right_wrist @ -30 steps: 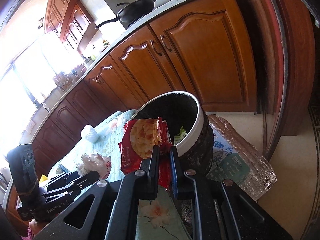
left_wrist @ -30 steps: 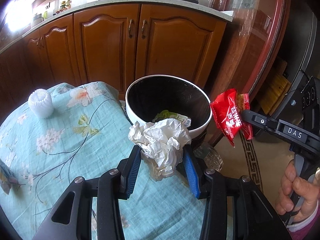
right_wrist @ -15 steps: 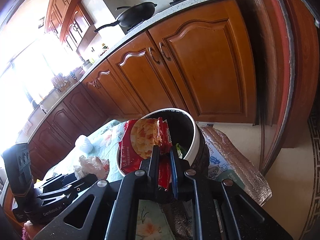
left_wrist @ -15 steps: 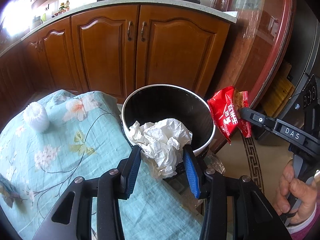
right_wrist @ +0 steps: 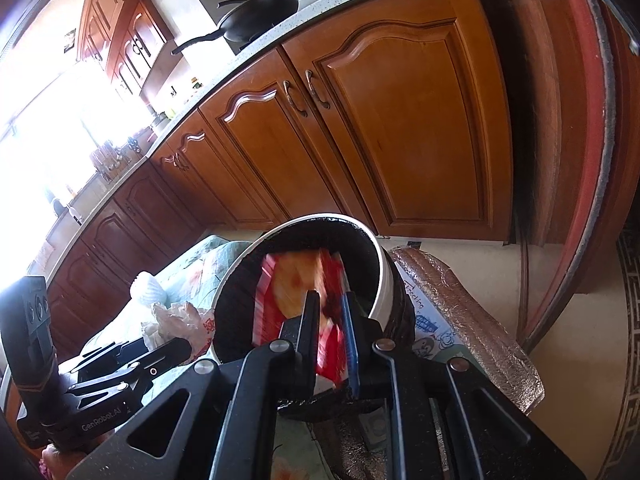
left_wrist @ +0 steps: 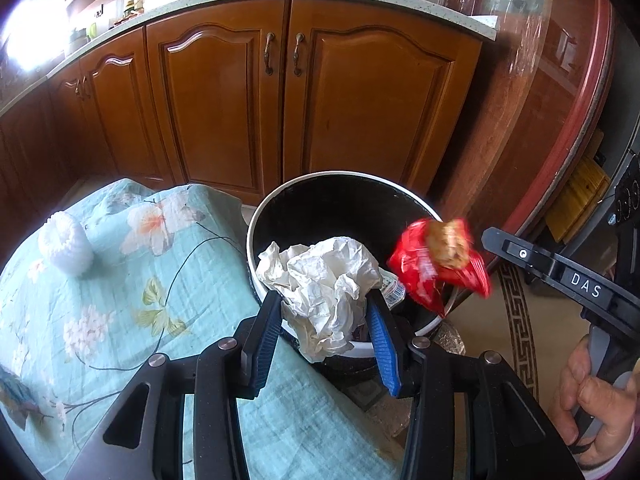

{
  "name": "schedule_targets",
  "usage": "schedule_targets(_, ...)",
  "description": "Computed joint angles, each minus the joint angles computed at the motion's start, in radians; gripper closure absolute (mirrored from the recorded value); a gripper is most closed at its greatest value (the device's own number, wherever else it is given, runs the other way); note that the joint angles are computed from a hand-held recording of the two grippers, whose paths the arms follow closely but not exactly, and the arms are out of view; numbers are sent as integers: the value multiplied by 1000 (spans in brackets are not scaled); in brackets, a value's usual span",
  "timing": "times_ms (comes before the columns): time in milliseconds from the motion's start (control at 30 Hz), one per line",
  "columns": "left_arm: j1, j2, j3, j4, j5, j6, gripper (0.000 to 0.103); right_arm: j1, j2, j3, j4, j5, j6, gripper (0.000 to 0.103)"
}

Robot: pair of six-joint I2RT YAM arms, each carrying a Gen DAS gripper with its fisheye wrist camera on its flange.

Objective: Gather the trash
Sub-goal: 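Open both grippers to drop the tissue and snack bag into the bin, then move both open grippers back over the table toward the foil wrapper and foam net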

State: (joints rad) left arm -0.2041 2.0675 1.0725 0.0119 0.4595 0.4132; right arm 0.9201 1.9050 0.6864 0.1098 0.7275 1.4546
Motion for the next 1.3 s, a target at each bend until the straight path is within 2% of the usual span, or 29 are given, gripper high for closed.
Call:
schedule_targets(167, -12, 25, 23, 12, -13, -15, 61, -18, 25, 17, 6, -15, -25, 94)
schedule_targets(467, -43, 90, 88, 5, -45, -38, 59, -45, 54, 44, 14, -39, -61, 94)
schedule_targets(567, -63, 119, 116, 1, -54, -46, 58, -49, 56, 55, -1, -41, -61, 93)
schedule_targets(600, -69, 128, 126, -5, -58, -48, 57, -52, 57, 58, -2, -43, -65, 89)
schedule_targets(733, -86, 153, 158, -28, -77, -53, 39, -51, 55, 61, -12, -44, -61, 88)
schedule_targets(767, -86, 152, 156, -26, -80, -53, 35, -50, 53, 61, -20, -44, -52, 85)
schedule_targets(800, -82, 149, 150, -23, -79, -52, 29, -48, 51, 60, -23, -41, -44, 72)
schedule_targets(867, -67, 135, 133, -12, -70, -52, 25, -38, 49, 54, -16, -27, -27, 54)
schedule_targets(900, -57, 129, 123, -7, -67, -51, 22, -30, 50, 56, -22, -17, -16, 49)
schedule_targets(967, -30, 107, 93, 4, -53, -43, 22, -16, 54, 62, -21, -7, -5, 47)
schedule_targets(1100, 41, 68, 18, 44, -27, -25, 21, 11, 72, 75, 21, 0, -8, 27)
schedule_targets(1300, 168, 20, -104, 115, -20, 21, 21, 38, 136, 169, 47, -28, -59, 20)
